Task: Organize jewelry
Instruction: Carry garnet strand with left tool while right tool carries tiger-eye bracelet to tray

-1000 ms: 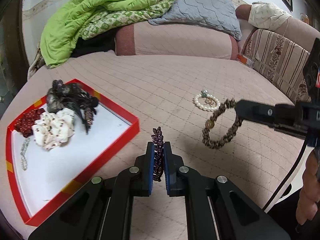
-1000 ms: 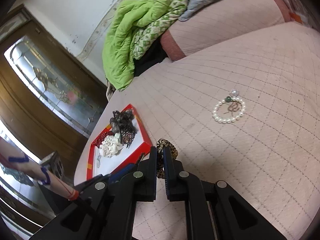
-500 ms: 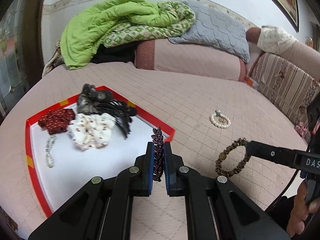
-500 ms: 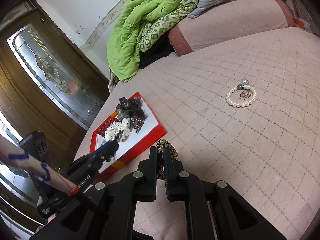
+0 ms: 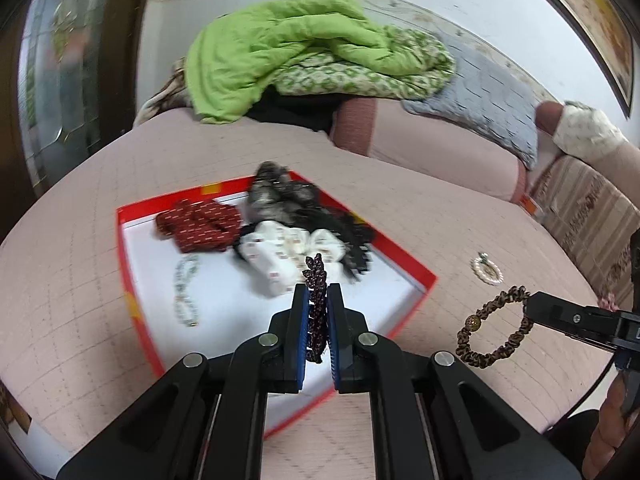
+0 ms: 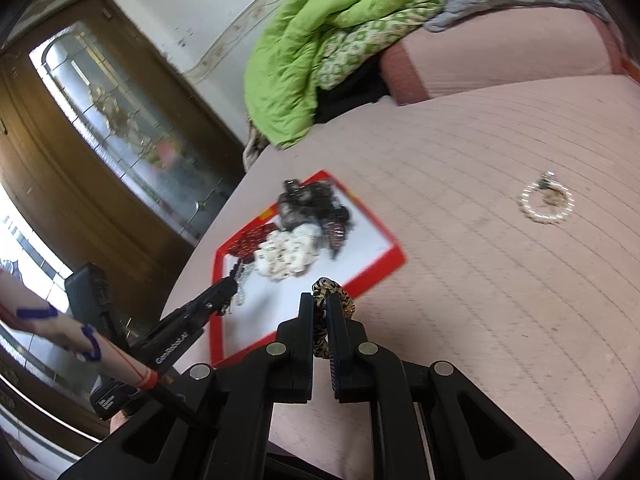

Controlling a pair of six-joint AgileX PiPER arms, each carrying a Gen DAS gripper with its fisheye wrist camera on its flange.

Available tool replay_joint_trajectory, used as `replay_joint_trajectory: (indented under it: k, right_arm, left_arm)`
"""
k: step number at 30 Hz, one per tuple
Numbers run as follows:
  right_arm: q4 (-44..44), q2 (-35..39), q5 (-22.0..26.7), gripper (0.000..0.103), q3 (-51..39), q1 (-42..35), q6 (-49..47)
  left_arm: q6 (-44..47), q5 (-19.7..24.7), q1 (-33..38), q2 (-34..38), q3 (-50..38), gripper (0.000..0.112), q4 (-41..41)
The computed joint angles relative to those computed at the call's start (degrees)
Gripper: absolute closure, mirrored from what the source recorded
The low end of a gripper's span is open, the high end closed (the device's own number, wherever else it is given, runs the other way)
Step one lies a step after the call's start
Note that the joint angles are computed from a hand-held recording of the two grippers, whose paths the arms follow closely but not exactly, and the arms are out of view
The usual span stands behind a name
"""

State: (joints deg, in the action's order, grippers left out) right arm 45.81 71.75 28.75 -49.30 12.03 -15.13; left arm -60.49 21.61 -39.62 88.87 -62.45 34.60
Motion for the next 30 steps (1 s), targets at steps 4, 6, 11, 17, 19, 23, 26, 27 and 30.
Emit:
replay_joint_trajectory:
  k: [4,6,11,17,19,23,26,27,30]
  right_arm:
    - [-0.3,3.9,-0.8,0.096,-3.7,3.1,1.2]
    - [-0.8,5.9,-1.1,0.096,-5.7,4.4,2.0]
    - [-1.6,10.7,-1.9,0.096,-9.9,6.6,3.4]
    - [-1.1,15.6,-2.2,0.096,-13.5,7.5,4.2]
    - [-2.1,16.9,-2.5,0.096,-14.8,7.8,5.4]
    - [-3.7,18.9,-3.1,0.096,-16.5,7.9,7.2]
    - [-6.2,20.6,-3.5,0.096,-17.9,8.1,9.6]
    - [-6.7,21.0,-3.5,0.096,-18.2,8.2,10.1]
    - [-8.7,22.0,-3.9,0.096,-19.0,8.3,12.0]
  left_arm:
    - [3.1,-1.0,2.9,-0.4,1.4,0.104,-3.3]
    - [5.2,-1.2,4.0,-0.3,1.6,0.104,-5.5]
    - [10.6,-1.4,6.1,1.1,1.0,0.104,-11.4]
    - [14.4,-0.3,7.5,4.1,-1.4,0.104,-15.2]
    - [15.3,0.0,8.0,4.8,-2.0,0.104,-16.3]
    - [16.0,0.6,8.5,6.0,-3.0,0.104,-17.2]
    - [16.3,1.1,8.8,7.0,-3.9,0.104,-17.7]
    - [16.5,1.2,9.0,7.2,-4.2,0.104,-17.9]
    - [17.2,1.7,9.4,8.1,-5.1,0.104,-18.6]
